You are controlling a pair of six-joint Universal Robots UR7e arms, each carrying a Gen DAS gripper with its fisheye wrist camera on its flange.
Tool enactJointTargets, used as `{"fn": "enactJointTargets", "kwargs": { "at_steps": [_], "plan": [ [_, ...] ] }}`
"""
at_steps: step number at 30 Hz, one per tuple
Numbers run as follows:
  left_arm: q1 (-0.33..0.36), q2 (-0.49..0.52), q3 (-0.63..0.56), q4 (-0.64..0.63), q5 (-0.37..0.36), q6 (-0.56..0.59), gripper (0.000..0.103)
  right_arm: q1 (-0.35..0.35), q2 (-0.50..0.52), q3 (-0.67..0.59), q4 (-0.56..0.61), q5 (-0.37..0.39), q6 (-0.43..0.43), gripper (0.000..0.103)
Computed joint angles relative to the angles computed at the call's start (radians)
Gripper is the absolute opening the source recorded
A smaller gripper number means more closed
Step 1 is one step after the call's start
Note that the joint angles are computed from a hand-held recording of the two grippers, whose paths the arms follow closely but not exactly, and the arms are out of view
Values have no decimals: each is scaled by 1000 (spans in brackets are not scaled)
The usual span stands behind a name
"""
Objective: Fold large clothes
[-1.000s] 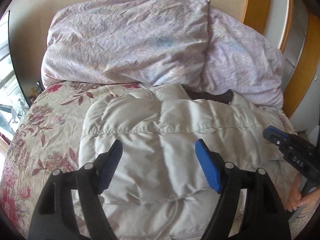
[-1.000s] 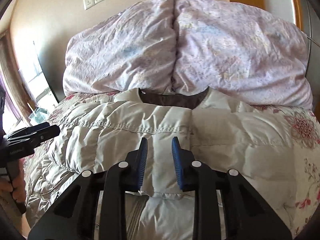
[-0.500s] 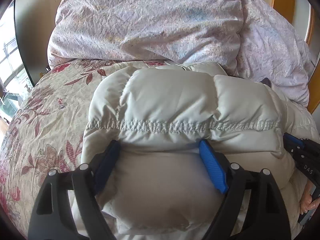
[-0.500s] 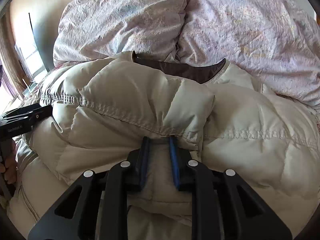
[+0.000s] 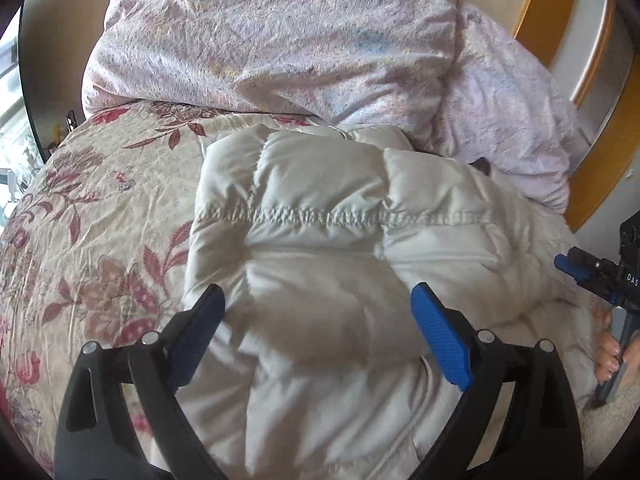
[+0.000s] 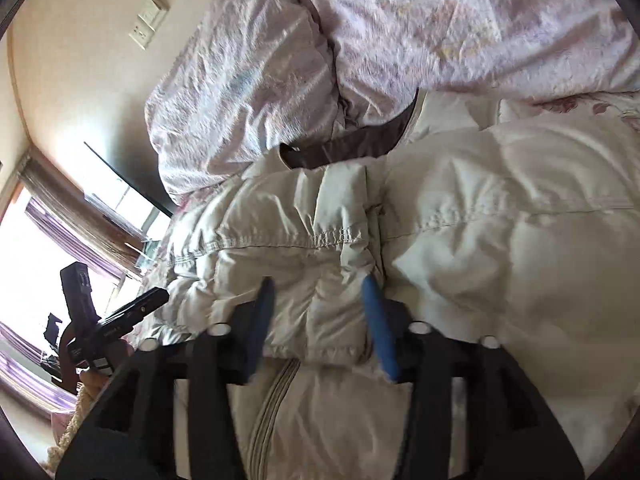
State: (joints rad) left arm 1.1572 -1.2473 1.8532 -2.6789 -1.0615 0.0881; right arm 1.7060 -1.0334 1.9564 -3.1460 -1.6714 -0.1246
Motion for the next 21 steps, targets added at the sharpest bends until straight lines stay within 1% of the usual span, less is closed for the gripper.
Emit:
{"fn": "enactJointTargets", "kwargs": {
  "at_steps": [1,2,5,7,10,11,13,15,16,18,20,21],
  "plan": [
    [12,-42,14,29,-47,-2,94,-2,-48,44,-21,-5,-6,93],
    [24,-80,28,54,-81,-5,94,-5,-104,94,-40,-17,-11,96],
    [71,-179,50,157,-175,-11,94,-34,-252,189,31,-46,-5,97],
    [99,-233,65,220,-207,-17,94,-65,-353,249,119,-83,31,96],
    [133,-298,96,289,-242,-16,92,-138,-478,326,227,-74,78,96],
    [145,-316,106,310,-258,-18,92,-169,-522,356,259,-63,101,96],
    [163,-348,128,333,-274,-24,91,-224,-589,408,281,-30,121,95],
    [181,-372,148,344,-300,-30,89,-289,-653,460,286,41,122,92],
    [192,-381,155,348,-316,-35,86,-319,-678,479,295,78,122,92],
    [215,-391,162,358,-351,-45,83,-362,-704,505,314,126,117,86],
    [234,-395,168,370,-389,-54,76,-381,-706,515,328,153,111,85],
    [238,-400,174,367,-401,-55,75,-388,-705,520,334,169,104,83]
  ]
}}
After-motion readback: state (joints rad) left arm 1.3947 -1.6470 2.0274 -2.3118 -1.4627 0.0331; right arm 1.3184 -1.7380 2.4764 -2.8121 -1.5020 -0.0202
